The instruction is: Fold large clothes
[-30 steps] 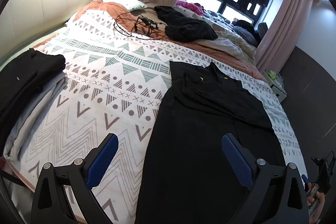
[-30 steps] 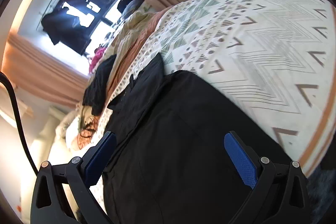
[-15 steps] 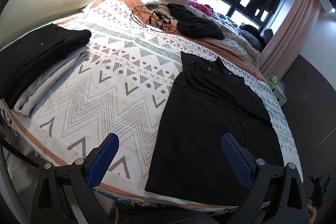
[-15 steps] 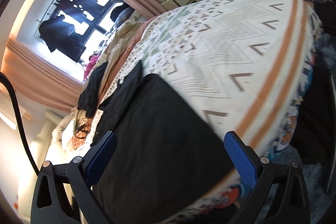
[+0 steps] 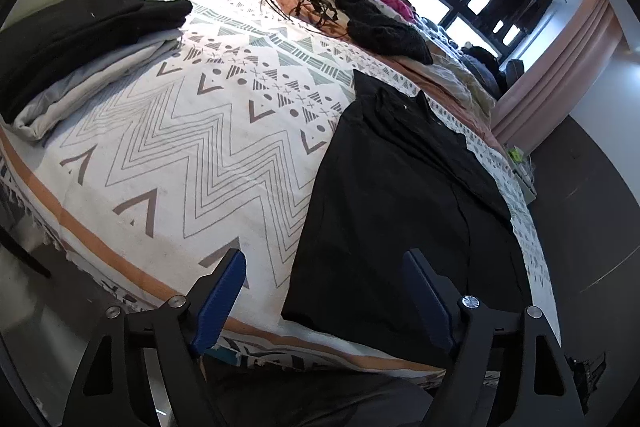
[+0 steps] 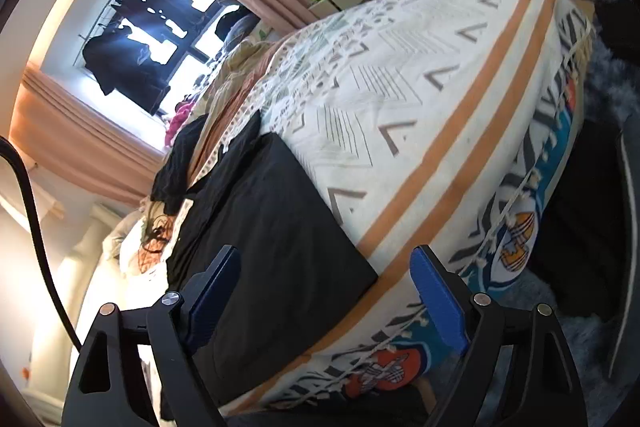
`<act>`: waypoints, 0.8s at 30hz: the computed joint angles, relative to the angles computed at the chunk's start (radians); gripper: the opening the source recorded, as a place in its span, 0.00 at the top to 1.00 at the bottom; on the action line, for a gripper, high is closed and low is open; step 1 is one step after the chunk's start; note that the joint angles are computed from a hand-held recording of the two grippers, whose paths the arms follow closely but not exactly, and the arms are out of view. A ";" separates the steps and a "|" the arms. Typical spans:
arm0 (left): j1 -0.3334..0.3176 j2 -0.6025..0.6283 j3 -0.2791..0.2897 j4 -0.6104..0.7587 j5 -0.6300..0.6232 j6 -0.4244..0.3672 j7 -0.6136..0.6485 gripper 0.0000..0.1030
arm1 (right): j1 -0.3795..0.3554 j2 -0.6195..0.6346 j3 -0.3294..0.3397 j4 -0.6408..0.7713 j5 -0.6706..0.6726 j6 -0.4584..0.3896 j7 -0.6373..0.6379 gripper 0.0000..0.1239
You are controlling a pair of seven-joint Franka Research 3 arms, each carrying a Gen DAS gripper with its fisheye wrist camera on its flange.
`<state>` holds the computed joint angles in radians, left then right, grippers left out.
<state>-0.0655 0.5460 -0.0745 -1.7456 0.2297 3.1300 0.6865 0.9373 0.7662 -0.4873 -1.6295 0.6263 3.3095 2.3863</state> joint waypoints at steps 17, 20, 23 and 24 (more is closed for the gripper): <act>0.245 0.183 -0.314 0.119 -0.180 -0.081 0.242 0.48 | -0.422 0.156 0.532 0.232 -0.084 0.082 -0.187 0.47; 0.337 0.218 -0.431 0.118 -0.235 -0.067 0.315 0.48 | -0.455 0.170 0.585 0.249 -0.085 0.097 -0.221 0.47; 0.454 0.269 -0.584 0.110 -0.272 -0.058 0.416 0.49 | -0.636 0.226 0.818 0.221 -0.397 0.286 -0.108 0.49; 0.468 0.275 -0.602 0.109 -0.280 -0.059 0.432 0.48 | -0.675 0.242 0.870 0.217 -0.443 0.316 -0.114 0.49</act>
